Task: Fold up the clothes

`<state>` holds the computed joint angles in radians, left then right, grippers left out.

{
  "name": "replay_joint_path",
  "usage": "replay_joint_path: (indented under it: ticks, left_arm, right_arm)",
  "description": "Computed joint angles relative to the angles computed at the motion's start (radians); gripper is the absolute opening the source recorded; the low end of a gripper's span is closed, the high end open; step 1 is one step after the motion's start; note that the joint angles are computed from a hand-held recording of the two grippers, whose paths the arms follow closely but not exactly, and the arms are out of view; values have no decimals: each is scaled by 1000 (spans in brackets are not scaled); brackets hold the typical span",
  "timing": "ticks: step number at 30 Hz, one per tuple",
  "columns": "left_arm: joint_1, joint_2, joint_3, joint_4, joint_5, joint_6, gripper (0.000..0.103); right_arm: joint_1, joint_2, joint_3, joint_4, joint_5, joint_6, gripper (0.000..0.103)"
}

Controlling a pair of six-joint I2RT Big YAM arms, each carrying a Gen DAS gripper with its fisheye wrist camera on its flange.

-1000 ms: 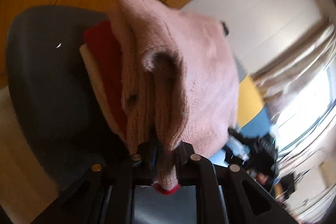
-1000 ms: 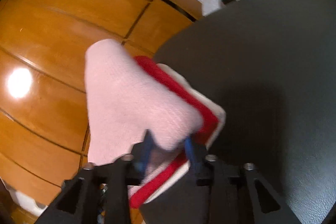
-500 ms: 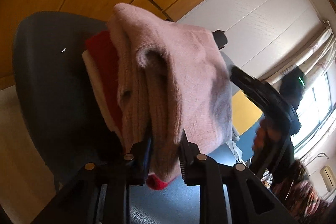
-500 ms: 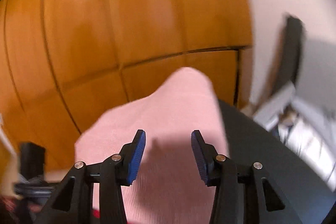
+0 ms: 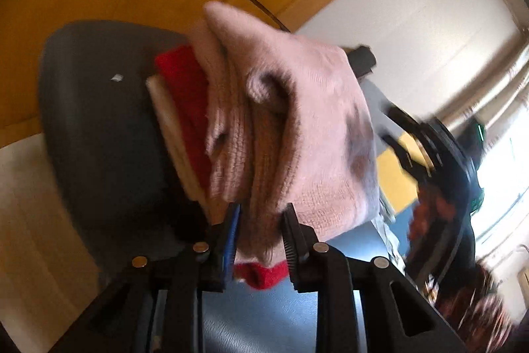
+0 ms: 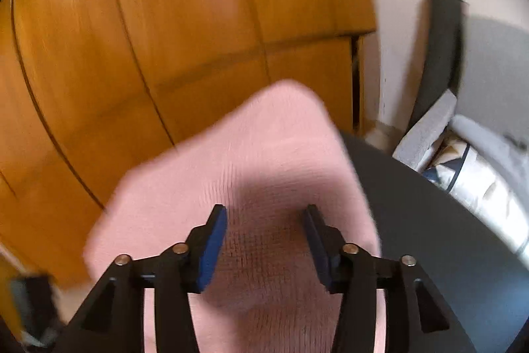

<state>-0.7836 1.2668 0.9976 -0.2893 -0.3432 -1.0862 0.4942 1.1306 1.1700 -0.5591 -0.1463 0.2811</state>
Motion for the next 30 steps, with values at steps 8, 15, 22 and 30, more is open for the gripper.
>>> replay_joint_path:
  ticks: [8,15,22,30]
  left_arm:
    - [-186,104,180,-281,-329,104,36]
    - [-277,285,366,-468,-452,103,36]
    - [-308,380,499,-741,-507,-55,36]
    - [-312,433,576,-915,-456,-171,36]
  right_arm:
    - [5,-391,-377,-14,119,-47,75]
    - [222,-563,-549,20,386,-109,78]
    - [300,-598,-595,4,456,-59,84]
    - [389,-557,-579,-50,538,-39,84]
